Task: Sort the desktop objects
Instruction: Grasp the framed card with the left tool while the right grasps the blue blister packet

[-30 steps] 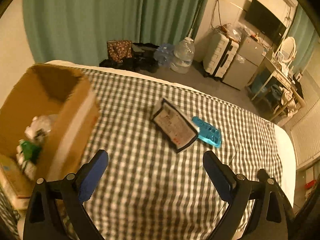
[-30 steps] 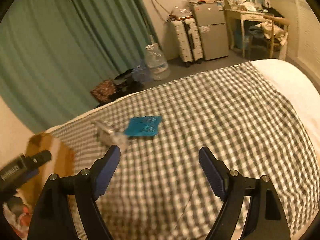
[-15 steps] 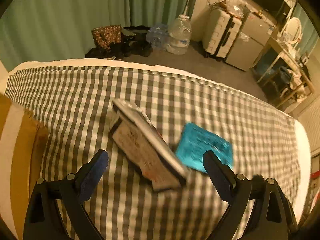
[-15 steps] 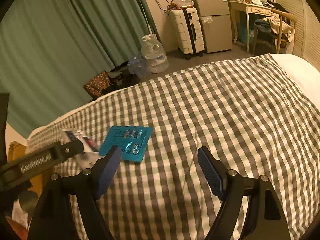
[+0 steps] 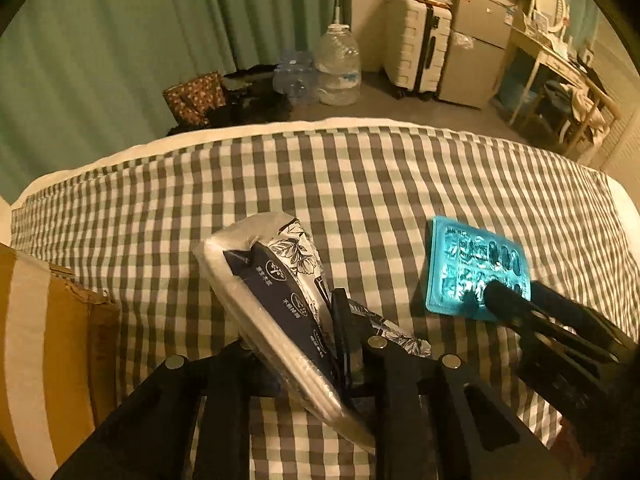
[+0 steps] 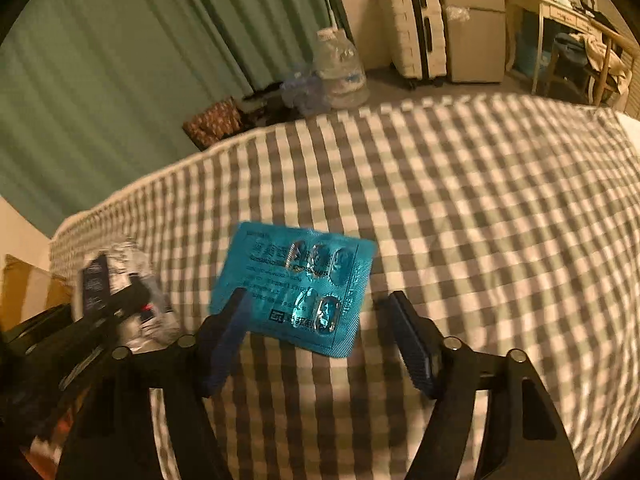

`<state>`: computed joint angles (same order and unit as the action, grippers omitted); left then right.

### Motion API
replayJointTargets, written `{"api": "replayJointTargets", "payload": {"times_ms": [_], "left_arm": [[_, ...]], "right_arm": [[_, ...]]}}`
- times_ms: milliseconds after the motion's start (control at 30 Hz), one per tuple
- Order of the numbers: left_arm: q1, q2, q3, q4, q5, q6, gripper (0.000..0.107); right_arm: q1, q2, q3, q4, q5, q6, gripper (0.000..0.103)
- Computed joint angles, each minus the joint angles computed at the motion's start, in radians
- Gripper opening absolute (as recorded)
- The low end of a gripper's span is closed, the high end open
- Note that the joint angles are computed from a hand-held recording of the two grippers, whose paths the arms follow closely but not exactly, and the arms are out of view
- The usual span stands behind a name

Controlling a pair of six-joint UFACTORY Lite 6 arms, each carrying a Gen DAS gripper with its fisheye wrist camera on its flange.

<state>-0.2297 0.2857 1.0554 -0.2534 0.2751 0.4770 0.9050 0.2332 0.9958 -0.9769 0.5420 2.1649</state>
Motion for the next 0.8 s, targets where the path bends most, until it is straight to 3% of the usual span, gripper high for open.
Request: {"api": "replayJointTargets", "payload": {"times_ms": [100, 267, 367, 433, 500, 600, 700, 800], "left_arm": [[-0.001, 0.013, -0.017, -0.017, -0.003, 0.016, 0.019], [-0.052, 0.047, -0.019, 0.132, -0.047, -0.158, 0.019], [-0.086, 0.068, 0.000, 0.240, -0.052, -0.278, 0.019], [-0.091, 0.076, 0.006, 0.240, -0.050, -0.286, 0.019], [-0.084, 0.101, 0.032, 0.208, -0.045, -0.256, 0.019], [-0.080, 0.118, 0.045, 0.181, -0.048, -0.226, 0.019], [-0.051, 0.138, 0.058, 0.050, -0.055, -0.077, 0.019], [-0.025, 0.162, 0.067, -0.075, -0.061, 0.069, 0.019]], "right_arm": [[-0.014, 0.033, 0.014, -0.001, -0.027, 0.006, 0.066], [-0.004, -0.010, -0.021, -0.039, -0.084, 0.017, 0.035], [0.004, -0.042, -0.049, -0.096, -0.127, 0.071, 0.024], [0.031, -0.059, -0.041, -0.075, -0.100, 0.022, 0.017], [0.052, -0.082, -0.044, -0.101, -0.085, 0.046, 0.016], [0.078, -0.152, -0.104, -0.282, -0.118, 0.235, 0.016], [0.083, -0.138, -0.084, -0.340, -0.127, 0.274, 0.016], [0.024, -0.087, -0.071, -0.520, -0.210, 0.464, 0.017]]}}
